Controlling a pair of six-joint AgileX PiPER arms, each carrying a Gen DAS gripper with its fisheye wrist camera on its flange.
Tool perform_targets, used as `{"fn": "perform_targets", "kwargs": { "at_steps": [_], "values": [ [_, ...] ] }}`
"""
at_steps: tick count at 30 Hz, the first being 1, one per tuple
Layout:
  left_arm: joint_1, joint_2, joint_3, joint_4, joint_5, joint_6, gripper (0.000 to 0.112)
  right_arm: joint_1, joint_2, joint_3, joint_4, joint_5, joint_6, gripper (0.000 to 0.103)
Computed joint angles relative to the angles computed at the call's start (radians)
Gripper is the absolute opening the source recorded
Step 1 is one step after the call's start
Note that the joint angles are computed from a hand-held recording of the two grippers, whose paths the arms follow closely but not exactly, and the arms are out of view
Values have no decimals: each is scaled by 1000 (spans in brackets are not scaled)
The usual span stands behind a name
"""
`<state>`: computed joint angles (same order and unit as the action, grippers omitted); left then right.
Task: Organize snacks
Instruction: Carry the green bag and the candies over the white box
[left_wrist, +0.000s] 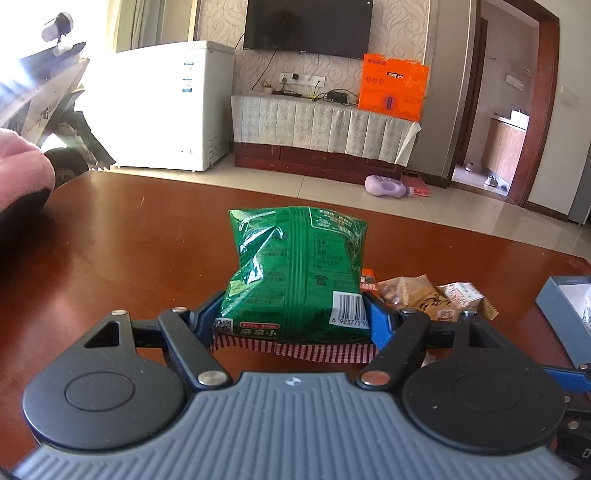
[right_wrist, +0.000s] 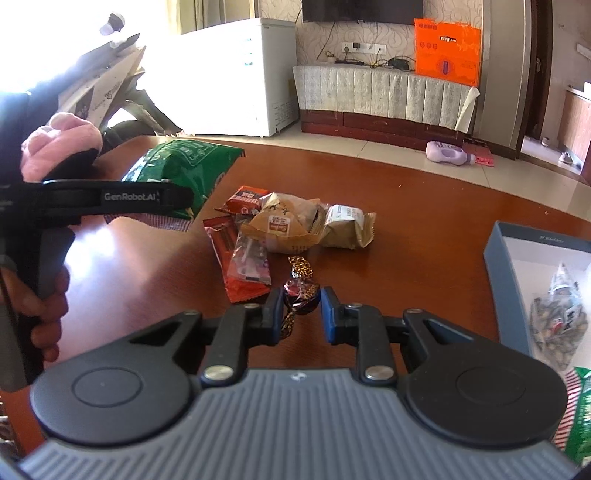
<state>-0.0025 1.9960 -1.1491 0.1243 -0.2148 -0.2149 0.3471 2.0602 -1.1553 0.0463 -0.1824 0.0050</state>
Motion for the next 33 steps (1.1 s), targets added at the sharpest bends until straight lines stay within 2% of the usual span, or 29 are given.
{"fn": "perform_targets", "kwargs": {
  "at_steps": [3, 6, 14, 33],
  "values": [
    [-20, -18, 13, -103, -4, 112, 80, -7, -37, 44, -59, -34, 53, 25],
    [-24, -26, 26, -72, -9, 90, 80, -10, -78, 97, -56, -84, 47, 25],
    [-92, -64, 78, -153, -43, 203, 80, -23, -174, 191, -99, -174, 89, 25],
    [-294, -49, 64, -526, -69, 556, 80, -119, -324, 349, -220, -265, 146, 24]
  ]
}}
